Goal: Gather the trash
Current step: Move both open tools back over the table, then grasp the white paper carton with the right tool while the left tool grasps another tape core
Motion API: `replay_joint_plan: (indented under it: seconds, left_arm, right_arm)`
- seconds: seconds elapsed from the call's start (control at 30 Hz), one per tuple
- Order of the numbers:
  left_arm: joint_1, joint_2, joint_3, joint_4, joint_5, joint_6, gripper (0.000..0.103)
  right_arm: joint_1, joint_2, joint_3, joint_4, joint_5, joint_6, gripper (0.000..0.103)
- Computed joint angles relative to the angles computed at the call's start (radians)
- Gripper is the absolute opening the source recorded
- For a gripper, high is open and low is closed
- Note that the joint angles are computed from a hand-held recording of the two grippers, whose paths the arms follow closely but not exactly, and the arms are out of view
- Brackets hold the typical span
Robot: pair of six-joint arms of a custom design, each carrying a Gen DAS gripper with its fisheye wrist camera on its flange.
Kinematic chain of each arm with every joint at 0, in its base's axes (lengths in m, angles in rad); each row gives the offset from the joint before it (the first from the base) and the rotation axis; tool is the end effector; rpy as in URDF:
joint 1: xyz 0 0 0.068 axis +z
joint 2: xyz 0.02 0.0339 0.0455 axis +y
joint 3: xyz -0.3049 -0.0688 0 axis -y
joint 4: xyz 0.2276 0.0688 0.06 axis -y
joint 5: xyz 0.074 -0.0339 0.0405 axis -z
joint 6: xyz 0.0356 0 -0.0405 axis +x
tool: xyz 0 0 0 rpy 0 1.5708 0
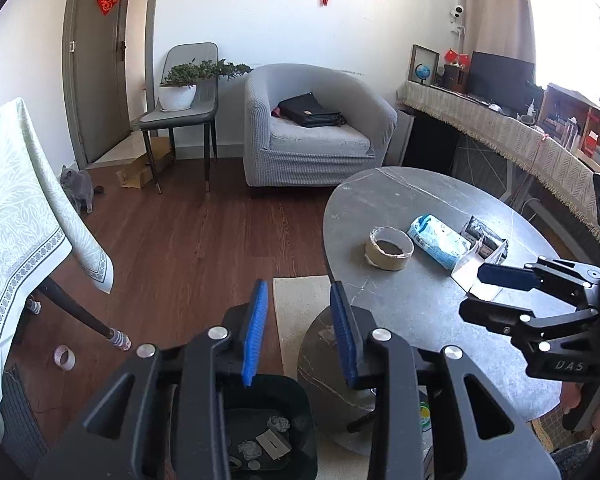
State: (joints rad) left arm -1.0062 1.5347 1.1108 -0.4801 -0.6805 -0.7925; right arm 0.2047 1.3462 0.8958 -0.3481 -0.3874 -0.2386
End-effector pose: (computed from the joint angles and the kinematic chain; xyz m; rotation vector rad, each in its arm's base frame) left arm 0.1816 -0.2448 0.2994 -0.0338 2.2299 -0.1127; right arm 0.2496 0.0656 0.2891 -0.6933 2.2316 0.4408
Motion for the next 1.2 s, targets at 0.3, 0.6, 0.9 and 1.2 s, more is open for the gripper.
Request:
replay_joint_plan:
  seconds: [0.3,0.6,0.9,1.2]
  left_arm:
    - [0.034,0.103,0.066,0.117,0.065,0.074,0.049]
    - [0.061,0.207,0.139,0.164,0.113,0.125,0.067]
    - [0.100,0.273,0.181,0.189,0.186,0.177,0.069]
    - [0.139,0.320,0.211,0.209,0.253,0.204,0.069]
  right_arm:
    - [-0.208,0.024,0.011,0.016,-0.080,-0.068,0.078]
    - [-0.257,0.107,0.049,-0.025,-0.091,-0.099,0.084]
    - [-0.281,0.185,0.105,-0.066,-0.122,-0.130,0.086]
    - [-0.229,0.245,0.152,-0.093,-0.092,-0.153,0.086]
